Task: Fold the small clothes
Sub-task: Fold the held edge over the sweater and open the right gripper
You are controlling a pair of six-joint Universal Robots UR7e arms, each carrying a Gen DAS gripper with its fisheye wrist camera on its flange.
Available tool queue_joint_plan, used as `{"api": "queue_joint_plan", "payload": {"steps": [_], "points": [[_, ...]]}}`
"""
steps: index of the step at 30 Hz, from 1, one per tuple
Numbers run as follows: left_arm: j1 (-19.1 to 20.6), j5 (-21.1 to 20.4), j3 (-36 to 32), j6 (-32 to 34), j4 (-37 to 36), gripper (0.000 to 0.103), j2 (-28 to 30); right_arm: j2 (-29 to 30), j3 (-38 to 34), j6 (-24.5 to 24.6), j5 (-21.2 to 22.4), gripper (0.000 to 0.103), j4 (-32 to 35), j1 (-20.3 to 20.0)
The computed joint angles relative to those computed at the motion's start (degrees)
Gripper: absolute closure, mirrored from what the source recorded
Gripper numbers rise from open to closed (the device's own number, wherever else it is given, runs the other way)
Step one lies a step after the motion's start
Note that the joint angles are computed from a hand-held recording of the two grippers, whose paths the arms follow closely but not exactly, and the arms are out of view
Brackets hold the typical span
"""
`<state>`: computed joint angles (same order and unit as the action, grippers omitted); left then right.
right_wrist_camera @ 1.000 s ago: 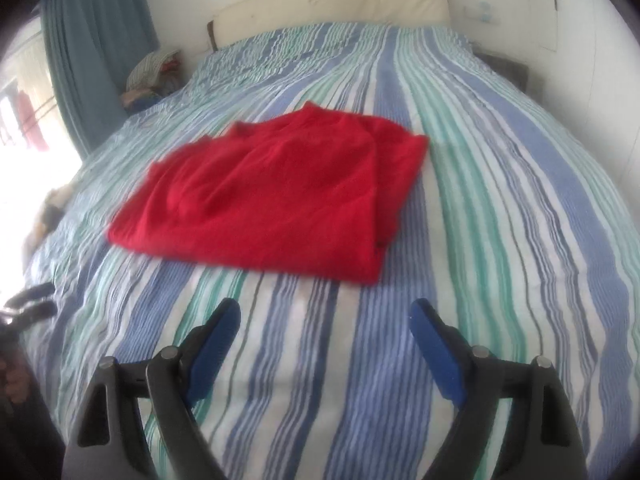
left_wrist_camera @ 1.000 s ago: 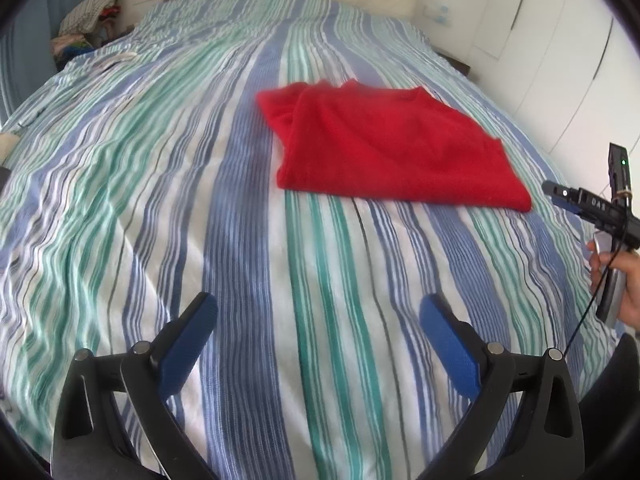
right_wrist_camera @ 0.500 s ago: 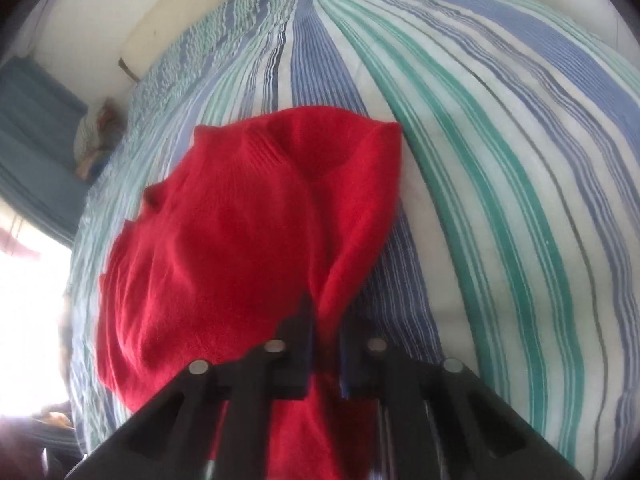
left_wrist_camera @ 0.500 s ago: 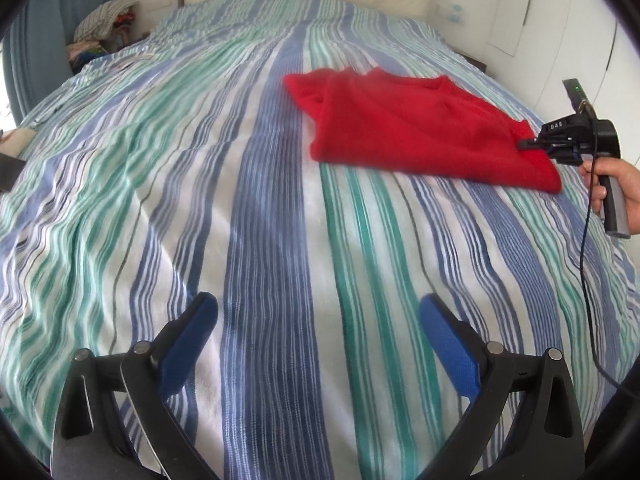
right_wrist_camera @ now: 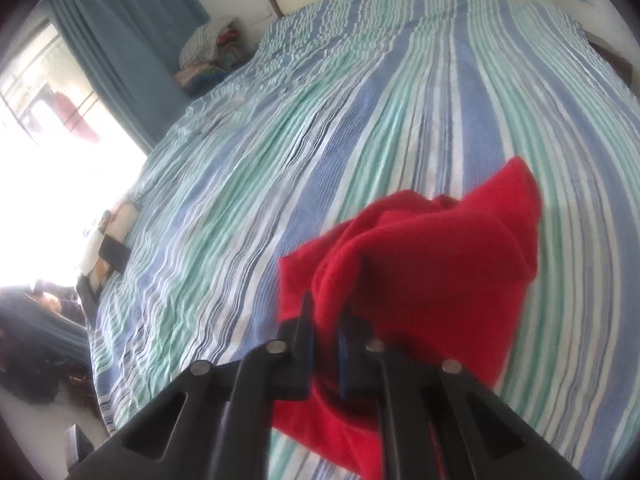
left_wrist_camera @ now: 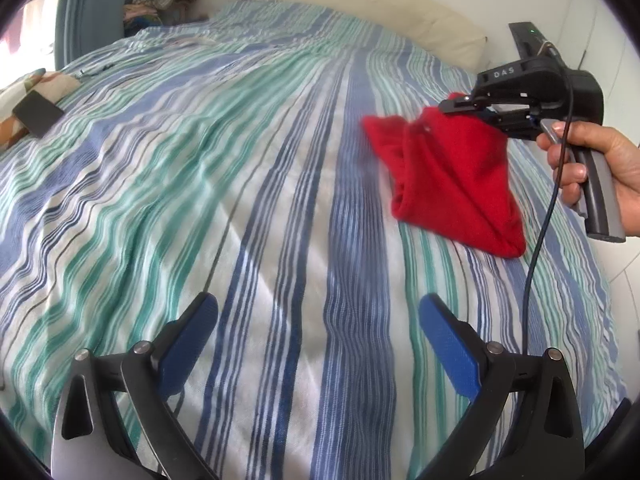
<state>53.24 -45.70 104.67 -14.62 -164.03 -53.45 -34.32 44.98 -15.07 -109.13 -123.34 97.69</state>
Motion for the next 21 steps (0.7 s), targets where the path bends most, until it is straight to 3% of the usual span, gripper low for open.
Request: {"api": "queue_joint_plan", "payload": {"steps": [1,3,5,7,9,12,13,16,18,19,21], "points": [[0.0,0.1,0.1,-0.1,0.1,0.002,-0.1,1.3,-1.2,0.8,1.0,0.083,2.7,-0.1],[0.1,0.1,0.3,-0.2,-0.2,0.002,-0.5,2.3,-2.7,3.9,7.6,0.073,8.2,-1.3],[0.4,-0.4,0.1,-0.3,-0.4,0.002,-0.8,0.2,0.3,4.1,13.0,0.069,7.0,-2.1],[0.7,-0.9,-0.3,-0.7,-0.3,0.002,-0.8,-2.4,3.1,2.7,15.4,0.068,5.3,-2.3],[1.1,-1.5,-0.8,-1.3,0.3,0.002,-0.8,-4.3,5.1,1.1,12.0,0.068,3.0,-2.0],[1.3,-1.8,-0.9,-1.9,0.4,0.002,-0.6,-4.8,6.6,-1.9,-0.3,0.067,-0.8,-0.9],[1.2,-1.5,-0.8,-1.8,0.3,0.002,-0.6,-4.4,6.6,-1.9,-1.1,0.067,-0.9,-1.1],[1.0,-0.7,-0.6,-2.0,1.3,0.002,-0.4,-4.5,10.0,-2.9,2.3,0.068,-3.1,-1.9],[1.0,-0.5,-0.7,-2.5,2.6,0.002,-0.2,-4.4,13.3,-3.4,5.6,0.077,-3.4,-2.6],[1.1,-0.5,-0.8,-2.7,3.0,0.002,-0.2,-4.1,14.8,-3.3,5.3,0.081,-2.3,-2.6],[1.1,-0.4,-0.9,-3.1,3.6,0.002,-0.1,-4.0,19.1,-8.3,1.7,0.081,-2.7,-1.6]]}}
